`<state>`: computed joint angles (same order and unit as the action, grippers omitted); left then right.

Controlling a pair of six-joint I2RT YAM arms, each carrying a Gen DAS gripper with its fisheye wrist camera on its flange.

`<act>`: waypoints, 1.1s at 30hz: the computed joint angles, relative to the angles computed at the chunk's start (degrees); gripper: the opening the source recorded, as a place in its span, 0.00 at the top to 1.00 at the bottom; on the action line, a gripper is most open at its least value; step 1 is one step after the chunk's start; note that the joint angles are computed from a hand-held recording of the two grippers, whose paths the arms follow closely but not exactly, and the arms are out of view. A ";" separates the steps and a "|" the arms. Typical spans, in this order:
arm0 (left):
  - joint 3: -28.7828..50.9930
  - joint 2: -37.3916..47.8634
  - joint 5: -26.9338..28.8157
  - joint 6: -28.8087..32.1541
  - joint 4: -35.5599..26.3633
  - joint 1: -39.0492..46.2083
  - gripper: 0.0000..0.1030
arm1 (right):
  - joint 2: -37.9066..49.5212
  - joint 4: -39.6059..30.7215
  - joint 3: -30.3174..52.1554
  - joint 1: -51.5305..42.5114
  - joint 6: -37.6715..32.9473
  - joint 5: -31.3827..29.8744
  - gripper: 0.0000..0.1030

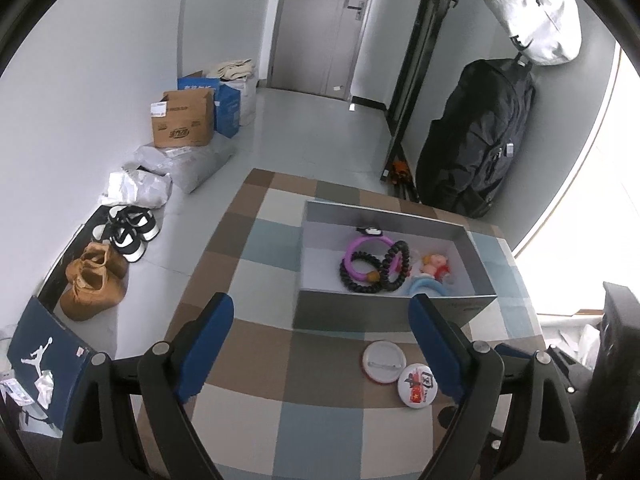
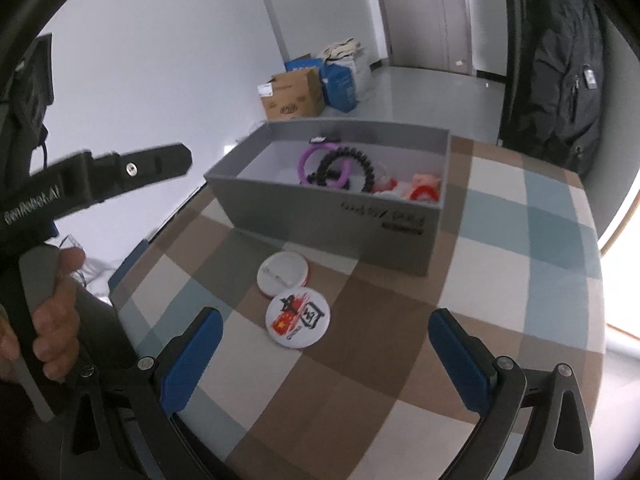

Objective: Organize jewelry
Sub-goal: 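Withdraw both open grippers from the box back over the table, then grasp the white badge printed with a red flag with the right gripper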

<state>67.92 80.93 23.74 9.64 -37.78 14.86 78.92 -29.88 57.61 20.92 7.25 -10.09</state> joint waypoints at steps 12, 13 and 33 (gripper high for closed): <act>2.62 3.18 0.46 0.10 -3.58 1.98 0.16 | 4.99 1.88 1.42 4.17 -1.46 5.89 0.08; 2.74 3.26 0.60 0.16 -3.75 2.07 0.16 | 5.34 1.97 1.56 4.49 -1.64 6.64 0.11; 1.95 3.17 -0.72 2.06 -3.50 1.52 0.16 | 6.13 1.01 2.26 6.24 -3.58 7.79 0.59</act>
<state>69.87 84.10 23.01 11.69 -41.27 16.38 85.04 -28.87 59.87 27.15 3.66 -2.29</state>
